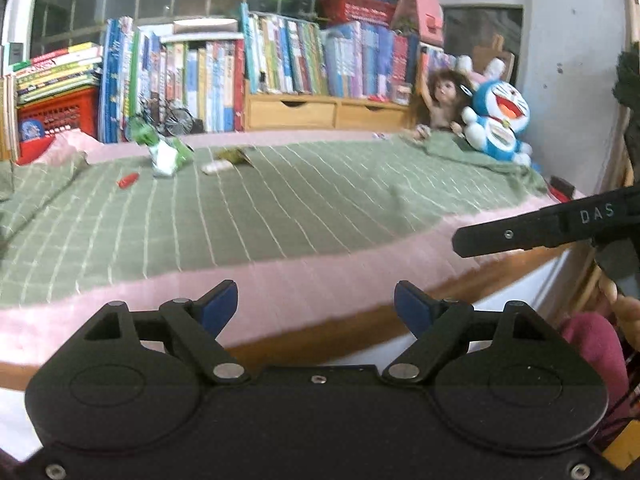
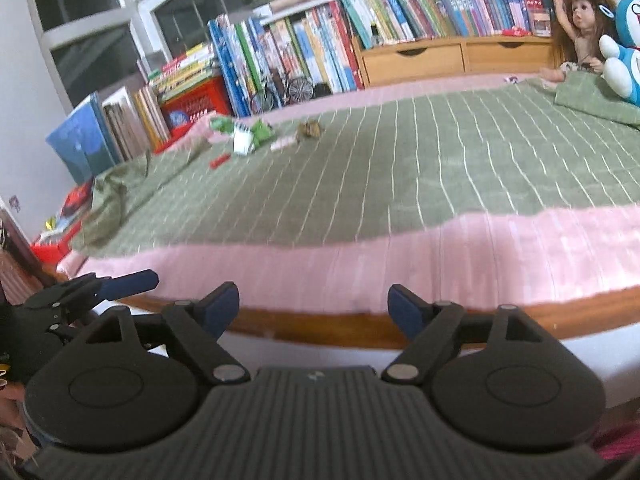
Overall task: Collect trash
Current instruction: 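Raise both open tools back over the bed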
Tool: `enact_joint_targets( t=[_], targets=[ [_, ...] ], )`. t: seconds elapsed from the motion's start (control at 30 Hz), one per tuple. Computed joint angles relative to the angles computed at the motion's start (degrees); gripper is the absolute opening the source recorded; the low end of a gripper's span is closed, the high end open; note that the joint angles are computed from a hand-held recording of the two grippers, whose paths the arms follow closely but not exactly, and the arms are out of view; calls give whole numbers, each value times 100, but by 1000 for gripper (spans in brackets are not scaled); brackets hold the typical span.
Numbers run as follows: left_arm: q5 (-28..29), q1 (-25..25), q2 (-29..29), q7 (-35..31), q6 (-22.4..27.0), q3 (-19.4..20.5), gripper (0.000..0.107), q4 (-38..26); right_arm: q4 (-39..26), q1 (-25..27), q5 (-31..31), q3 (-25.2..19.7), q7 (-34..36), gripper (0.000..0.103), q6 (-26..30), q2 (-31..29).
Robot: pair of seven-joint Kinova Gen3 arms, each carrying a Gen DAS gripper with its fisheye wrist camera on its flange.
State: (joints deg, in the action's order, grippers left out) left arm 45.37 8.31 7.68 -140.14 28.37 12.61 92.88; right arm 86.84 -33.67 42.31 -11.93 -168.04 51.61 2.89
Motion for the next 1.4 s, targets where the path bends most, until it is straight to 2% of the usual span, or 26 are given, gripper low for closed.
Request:
enact_joint_targets(
  t=[0.2,0.3,0.5,0.67,0.83,1.0,1.4],
  targets=[
    [-233,24,201,304,-281,15,86,-329,-121,-6,357,73,-73,90,-83,96],
    [-532,62,348,654,-385,13,87,-557,-192,33,382,144,-27,91,-174,144],
    [-1066,31,681,1231,-558,132,87,-1000,-437,191,41,316,333,91,-334,305],
    [-1705,190,1013,1883,-621,72,87,-1460,-781,227,-205,475,693,91,-285,520],
    [-2116,188,1386,2372,-481,129,88,-2067,-1198,199,-349,641,1143,91,-135,770],
    [-2671,405,1790,2989,-212,-75,88,-2771,-1559,217,-565,840,1407,91,-151,1017],
    [-3545,734,2852,4210,831,-525,88,-4579,-2217,459,-1355,1142,2191,91,-236,1555]
  ],
)
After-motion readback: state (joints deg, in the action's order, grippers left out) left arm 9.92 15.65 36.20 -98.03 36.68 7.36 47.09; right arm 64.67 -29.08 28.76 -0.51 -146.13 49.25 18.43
